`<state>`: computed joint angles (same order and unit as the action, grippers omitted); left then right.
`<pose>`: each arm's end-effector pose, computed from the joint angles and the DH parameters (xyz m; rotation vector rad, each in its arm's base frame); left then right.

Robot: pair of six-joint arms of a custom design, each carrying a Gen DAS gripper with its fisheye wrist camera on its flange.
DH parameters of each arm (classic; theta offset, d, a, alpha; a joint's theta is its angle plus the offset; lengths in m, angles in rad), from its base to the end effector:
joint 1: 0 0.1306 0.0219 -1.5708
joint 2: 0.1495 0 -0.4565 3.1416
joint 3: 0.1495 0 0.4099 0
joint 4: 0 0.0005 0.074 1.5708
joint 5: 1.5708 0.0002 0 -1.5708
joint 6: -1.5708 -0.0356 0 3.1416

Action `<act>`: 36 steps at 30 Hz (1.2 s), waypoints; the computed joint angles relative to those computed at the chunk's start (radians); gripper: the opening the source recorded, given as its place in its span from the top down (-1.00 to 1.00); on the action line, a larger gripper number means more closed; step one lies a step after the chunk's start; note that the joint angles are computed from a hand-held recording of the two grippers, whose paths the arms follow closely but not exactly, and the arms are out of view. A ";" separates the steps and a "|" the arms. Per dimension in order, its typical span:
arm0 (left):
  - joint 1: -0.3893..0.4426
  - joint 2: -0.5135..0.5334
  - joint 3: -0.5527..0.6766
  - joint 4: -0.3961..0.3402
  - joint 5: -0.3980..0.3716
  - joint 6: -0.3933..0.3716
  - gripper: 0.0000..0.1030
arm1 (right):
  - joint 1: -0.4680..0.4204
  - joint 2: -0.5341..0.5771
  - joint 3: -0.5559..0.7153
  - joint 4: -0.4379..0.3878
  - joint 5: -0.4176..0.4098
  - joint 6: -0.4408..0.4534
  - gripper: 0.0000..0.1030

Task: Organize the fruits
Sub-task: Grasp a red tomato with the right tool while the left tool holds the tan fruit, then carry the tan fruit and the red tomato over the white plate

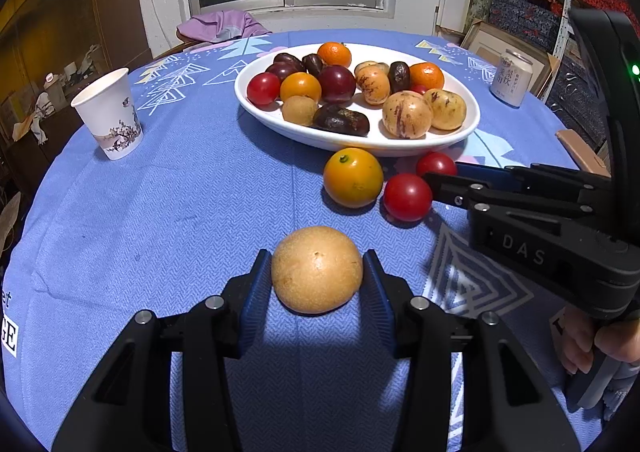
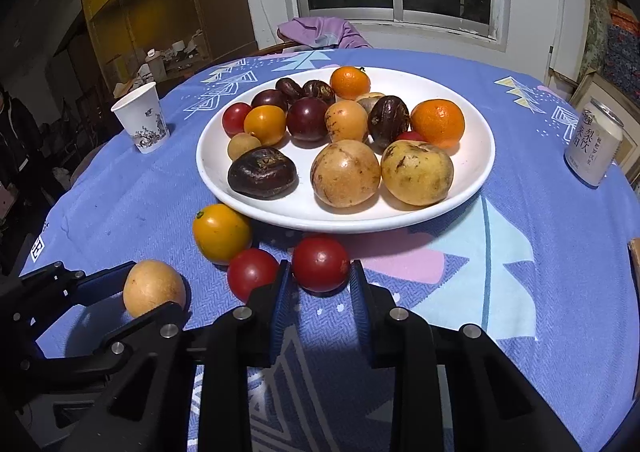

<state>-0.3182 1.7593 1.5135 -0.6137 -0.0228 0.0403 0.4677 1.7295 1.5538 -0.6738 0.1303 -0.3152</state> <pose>0.6101 -0.2006 0.3784 0.3270 2.4124 -0.1339 0.5700 0.2822 0.4117 -0.1250 2.4175 0.2022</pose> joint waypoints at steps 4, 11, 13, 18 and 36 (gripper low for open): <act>0.004 -0.003 -0.005 0.007 0.009 0.009 0.11 | -0.003 -0.016 -0.016 0.005 -0.003 -0.010 0.42; 0.008 -0.042 -0.032 0.066 -0.012 0.029 0.11 | 0.001 -0.101 -0.095 0.062 0.006 -0.033 0.41; 0.010 -0.042 -0.012 0.058 -0.010 0.030 0.11 | 0.002 -0.132 -0.115 0.095 0.019 -0.034 0.41; 0.016 0.007 0.125 0.001 -0.032 0.008 0.11 | -0.022 -0.160 -0.087 0.110 0.031 -0.037 0.42; 0.002 0.425 0.784 -0.289 -0.043 0.006 0.11 | -0.166 0.234 0.461 -0.141 -0.003 -0.054 0.42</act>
<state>-0.3164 2.1843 2.2978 -0.9031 -0.0655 0.0460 0.3017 1.9636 2.0145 -0.8147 0.1270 -0.3694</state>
